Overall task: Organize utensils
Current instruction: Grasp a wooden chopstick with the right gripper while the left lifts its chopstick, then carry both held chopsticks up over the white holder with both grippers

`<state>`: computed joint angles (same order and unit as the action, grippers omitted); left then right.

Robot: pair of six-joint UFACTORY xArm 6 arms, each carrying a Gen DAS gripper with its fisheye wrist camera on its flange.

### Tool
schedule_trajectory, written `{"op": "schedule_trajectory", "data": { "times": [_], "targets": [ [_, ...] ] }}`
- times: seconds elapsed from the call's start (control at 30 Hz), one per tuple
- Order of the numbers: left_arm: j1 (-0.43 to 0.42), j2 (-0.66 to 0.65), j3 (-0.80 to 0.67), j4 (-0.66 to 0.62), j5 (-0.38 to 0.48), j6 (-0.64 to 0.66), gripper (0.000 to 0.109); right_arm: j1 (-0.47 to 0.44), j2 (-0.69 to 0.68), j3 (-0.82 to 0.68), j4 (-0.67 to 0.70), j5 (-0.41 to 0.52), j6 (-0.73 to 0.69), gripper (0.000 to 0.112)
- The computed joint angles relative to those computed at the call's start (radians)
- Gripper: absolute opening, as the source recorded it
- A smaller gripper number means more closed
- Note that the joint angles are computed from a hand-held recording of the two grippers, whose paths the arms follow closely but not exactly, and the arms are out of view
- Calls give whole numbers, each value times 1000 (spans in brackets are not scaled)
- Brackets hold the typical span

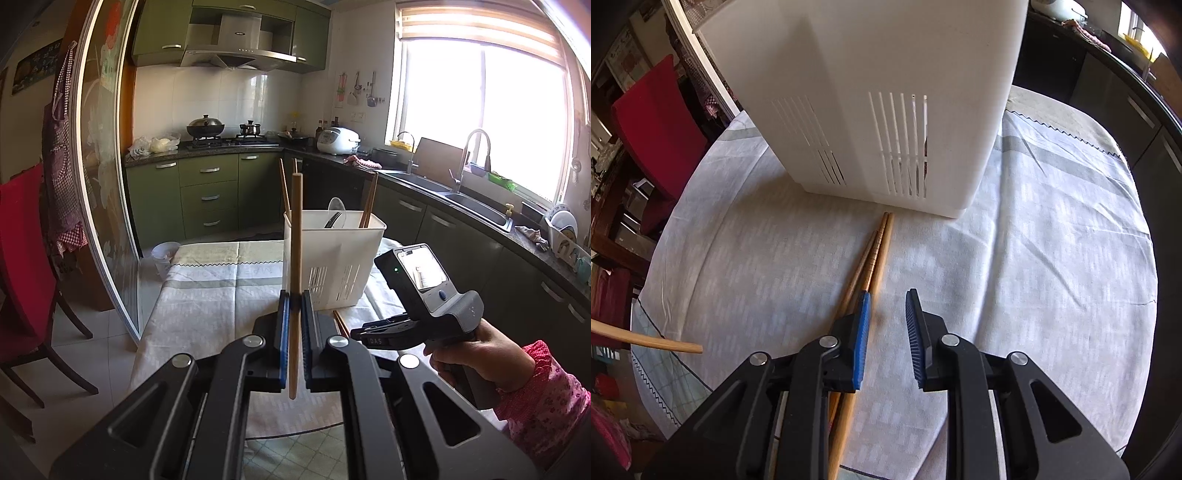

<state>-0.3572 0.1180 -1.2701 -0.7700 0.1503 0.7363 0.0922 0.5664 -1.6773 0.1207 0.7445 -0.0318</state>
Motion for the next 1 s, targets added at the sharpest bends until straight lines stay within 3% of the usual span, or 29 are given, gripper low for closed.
{"op": "schedule_trajectory", "data": {
  "times": [0.4,0.53,0.73,1.0],
  "targets": [
    [4,6,4,26,5,-26,6,67,79,-119,-166,95,108,20],
    [8,5,5,34,13,-34,6,70,109,-163,-135,108,104,10],
    [14,9,0,62,17,-58,6,41,3,-5,-37,-17,53,7],
    [20,10,-12,63,36,-64,6,18,-288,308,151,-264,-101,7]
  ]
}}
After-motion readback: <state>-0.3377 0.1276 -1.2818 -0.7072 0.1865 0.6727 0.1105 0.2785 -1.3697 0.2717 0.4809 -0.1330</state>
